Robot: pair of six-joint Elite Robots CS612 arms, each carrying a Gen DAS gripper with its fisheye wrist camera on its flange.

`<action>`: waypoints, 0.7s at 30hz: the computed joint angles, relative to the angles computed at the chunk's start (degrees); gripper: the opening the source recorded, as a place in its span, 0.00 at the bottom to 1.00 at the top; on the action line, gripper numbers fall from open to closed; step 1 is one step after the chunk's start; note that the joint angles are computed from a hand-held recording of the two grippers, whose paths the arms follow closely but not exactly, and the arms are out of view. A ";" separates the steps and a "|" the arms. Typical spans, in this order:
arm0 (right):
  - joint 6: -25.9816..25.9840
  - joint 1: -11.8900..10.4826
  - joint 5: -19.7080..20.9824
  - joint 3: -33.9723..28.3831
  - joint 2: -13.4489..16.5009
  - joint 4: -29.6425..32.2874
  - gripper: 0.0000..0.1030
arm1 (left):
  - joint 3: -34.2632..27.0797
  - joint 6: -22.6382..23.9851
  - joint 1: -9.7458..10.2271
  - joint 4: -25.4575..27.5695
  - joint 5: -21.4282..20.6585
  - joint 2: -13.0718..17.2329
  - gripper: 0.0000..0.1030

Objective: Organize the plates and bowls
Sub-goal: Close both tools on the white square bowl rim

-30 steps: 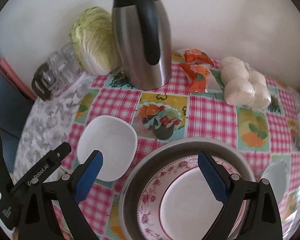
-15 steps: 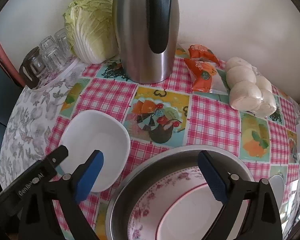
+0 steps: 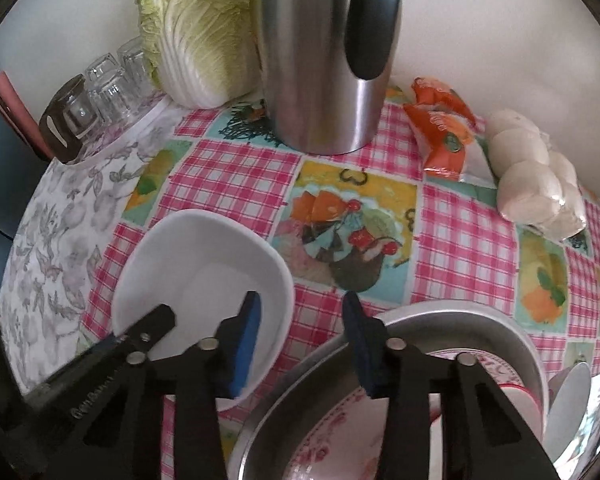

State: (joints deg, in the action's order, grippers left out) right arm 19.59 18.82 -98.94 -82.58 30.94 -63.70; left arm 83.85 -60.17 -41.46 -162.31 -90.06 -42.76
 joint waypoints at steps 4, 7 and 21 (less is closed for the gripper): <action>-0.63 0.22 -0.07 0.77 -0.09 -0.34 0.24 | -0.10 0.18 -0.11 -1.40 0.06 0.33 0.24; -1.29 0.33 0.28 0.89 -0.01 -0.57 0.18 | 0.34 -0.26 0.12 -2.76 -0.24 0.36 0.22; -1.23 0.73 0.61 -1.23 0.15 -1.74 0.15 | 2.67 2.43 -0.48 -4.84 2.62 -2.41 0.22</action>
State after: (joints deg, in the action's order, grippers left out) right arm 18.36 19.55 -98.33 -83.81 31.09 -65.44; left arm 86.52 -57.73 -41.94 -167.15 -87.45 -45.17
